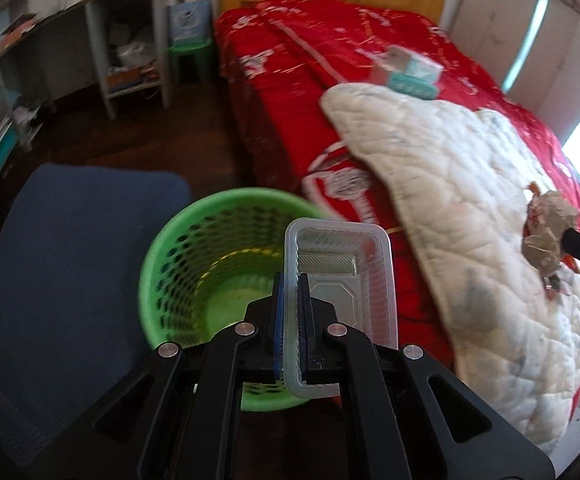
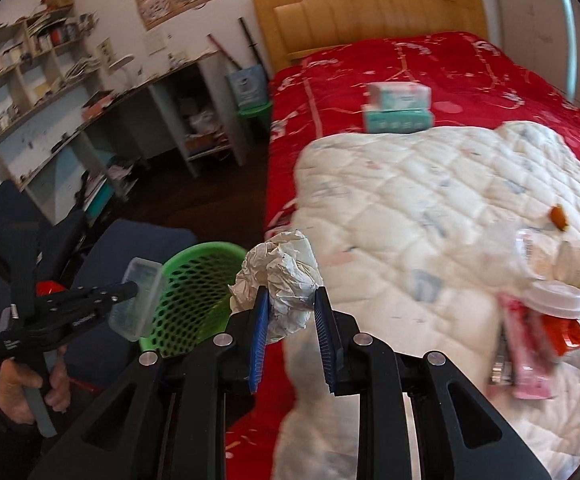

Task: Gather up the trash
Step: 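Carry tray and tissue over the green basket and open both grippers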

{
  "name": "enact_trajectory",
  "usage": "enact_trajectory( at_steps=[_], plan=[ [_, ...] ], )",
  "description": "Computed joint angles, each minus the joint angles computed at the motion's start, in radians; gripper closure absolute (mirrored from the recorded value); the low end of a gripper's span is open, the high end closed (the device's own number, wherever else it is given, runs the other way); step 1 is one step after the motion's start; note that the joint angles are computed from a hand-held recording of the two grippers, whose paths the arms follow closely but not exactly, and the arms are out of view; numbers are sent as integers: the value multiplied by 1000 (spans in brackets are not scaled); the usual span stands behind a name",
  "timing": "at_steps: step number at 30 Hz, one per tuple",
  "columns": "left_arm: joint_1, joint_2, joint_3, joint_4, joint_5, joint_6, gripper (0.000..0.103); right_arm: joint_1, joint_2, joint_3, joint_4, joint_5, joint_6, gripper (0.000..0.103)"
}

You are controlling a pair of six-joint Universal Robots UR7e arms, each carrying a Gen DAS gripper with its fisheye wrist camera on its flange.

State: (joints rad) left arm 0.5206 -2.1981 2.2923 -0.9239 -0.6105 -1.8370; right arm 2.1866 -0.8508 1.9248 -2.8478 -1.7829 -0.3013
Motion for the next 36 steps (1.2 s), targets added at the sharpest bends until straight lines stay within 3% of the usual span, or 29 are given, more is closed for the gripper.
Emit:
enact_trajectory(
  at_steps=[5, 12, 17, 22, 26, 29, 36],
  plan=[
    [5, -60, 11, 76, -30, -61, 97, 38, 55, -30, 24, 17, 12, 80],
    [-40, -150, 17, 178, -76, -149, 95, 66, 133, -80, 54, 41, 33, 79],
    [-99, -178, 9, 286, -111, -260, 68, 82, 189, -117, 76, 59, 61, 76],
    [-169, -169, -7, 393, -152, -366, 53, 90, 219, -138, 84, 75, 85, 65],
    [-187, -155, -15, 423, -158, -390, 47, 90, 208, -126, 81, 78, 86, 61],
    [-198, -139, -19, 429, -151, -397, 44, 84, 177, -95, 57, 65, 71, 49],
    [-182, -63, -12, 340, -86, -339, 37, 39, 85, -12, -2, -5, 35, 38]
  ],
)
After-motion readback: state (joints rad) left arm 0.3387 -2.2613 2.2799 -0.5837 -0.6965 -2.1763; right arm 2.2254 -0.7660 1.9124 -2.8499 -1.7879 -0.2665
